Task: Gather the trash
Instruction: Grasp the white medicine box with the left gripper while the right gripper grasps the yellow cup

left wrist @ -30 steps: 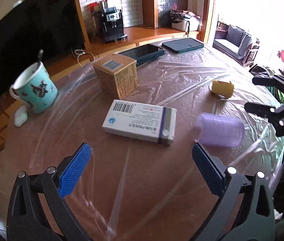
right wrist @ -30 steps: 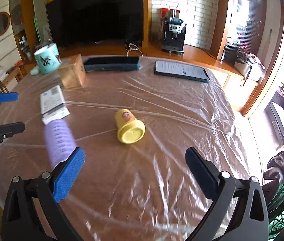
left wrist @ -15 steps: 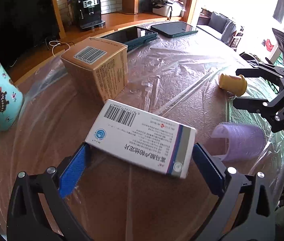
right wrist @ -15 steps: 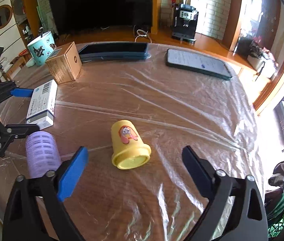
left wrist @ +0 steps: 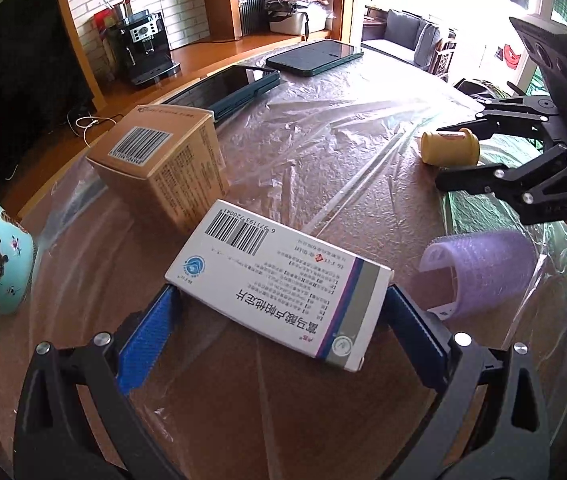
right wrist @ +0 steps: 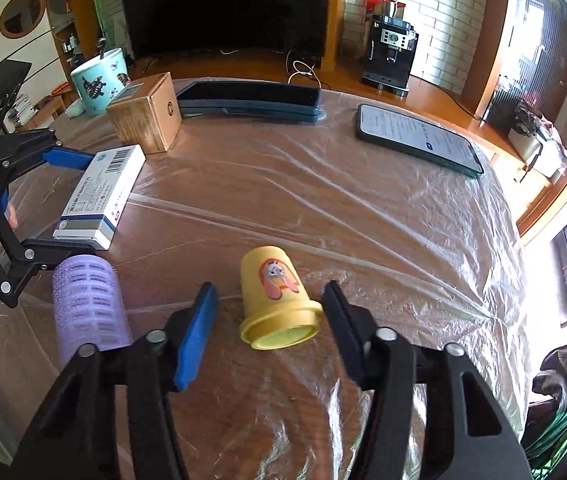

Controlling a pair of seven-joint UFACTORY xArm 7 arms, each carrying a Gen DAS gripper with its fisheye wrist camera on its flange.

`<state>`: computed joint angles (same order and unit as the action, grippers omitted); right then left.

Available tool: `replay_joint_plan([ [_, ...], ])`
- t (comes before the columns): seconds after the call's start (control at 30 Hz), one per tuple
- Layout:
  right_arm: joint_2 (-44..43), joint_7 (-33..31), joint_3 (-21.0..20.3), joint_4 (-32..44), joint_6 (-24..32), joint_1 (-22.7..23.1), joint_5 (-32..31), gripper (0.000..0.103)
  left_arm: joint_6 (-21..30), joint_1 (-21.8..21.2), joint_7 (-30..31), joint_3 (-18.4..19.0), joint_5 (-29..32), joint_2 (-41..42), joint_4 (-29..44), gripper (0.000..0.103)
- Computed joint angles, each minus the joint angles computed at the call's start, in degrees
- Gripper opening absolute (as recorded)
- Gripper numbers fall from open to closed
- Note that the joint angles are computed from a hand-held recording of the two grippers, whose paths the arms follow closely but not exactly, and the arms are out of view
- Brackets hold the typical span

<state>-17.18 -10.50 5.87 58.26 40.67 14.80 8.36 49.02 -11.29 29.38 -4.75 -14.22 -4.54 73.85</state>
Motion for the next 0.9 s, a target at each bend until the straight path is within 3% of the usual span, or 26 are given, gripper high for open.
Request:
replay_joint_plan([
  [0.1, -0.29, 0.58, -0.10, -0.19, 0.06, -0.14, 0.25, 0.046, 0.47, 0.05, -0.68, -0.04, 0.50, 0.06, 0.59, 0.101],
  [0.2, -0.86, 0.94, -0.22, -0.55, 0.15, -0.03, 0.72, 0.052, 5.83, 0.57, -2.56, 0.73, -4.36, 1.61, 4.51, 0.101],
  [0.33, -1.60, 2.29, 0.86, -1.47, -0.89, -0.41, -1.52, 0.053, 10.29, 1.12, -11.75, 0.32, -4.98, 3.99, 9.24, 0.101],
  [0.53, -1.92, 2.71, 0.70, -2.35, -1.80, 0.27, -1.57, 0.053, 9.55, -0.33, -24.83, -1.26, 4.36, 5.89, 11.39, 0.100],
  [0.7, -2.10, 2.54, 0.44, -2.72, -2.35, 0.55, -1.39, 0.050, 6.86, -1.27, -29.48, -1.64, 10.18, 5.21, 9.05, 0.075],
  [0.77, -2.21, 2.07, -0.13, -2.77, -2.41, 0.84, -0.25, 0.044, 6.18, -1.47, -30.76, -1.73, 12.40, 4.42, 8.06, 0.066],
  [0.83, -2.32, 1.00, -1.26, -2.76, -2.28, 1.36, 2.32, 0.037, 5.45, -1.43, -30.39, -1.64, 12.04, 3.47, 6.90, 0.060],
  [0.9, -2.39, 0.41, -1.66, -2.80, -2.25, 1.45, 3.76, 0.037, 4.79, -1.29, -30.01, -1.49, 11.38, 2.63, 5.82, 0.056],
])
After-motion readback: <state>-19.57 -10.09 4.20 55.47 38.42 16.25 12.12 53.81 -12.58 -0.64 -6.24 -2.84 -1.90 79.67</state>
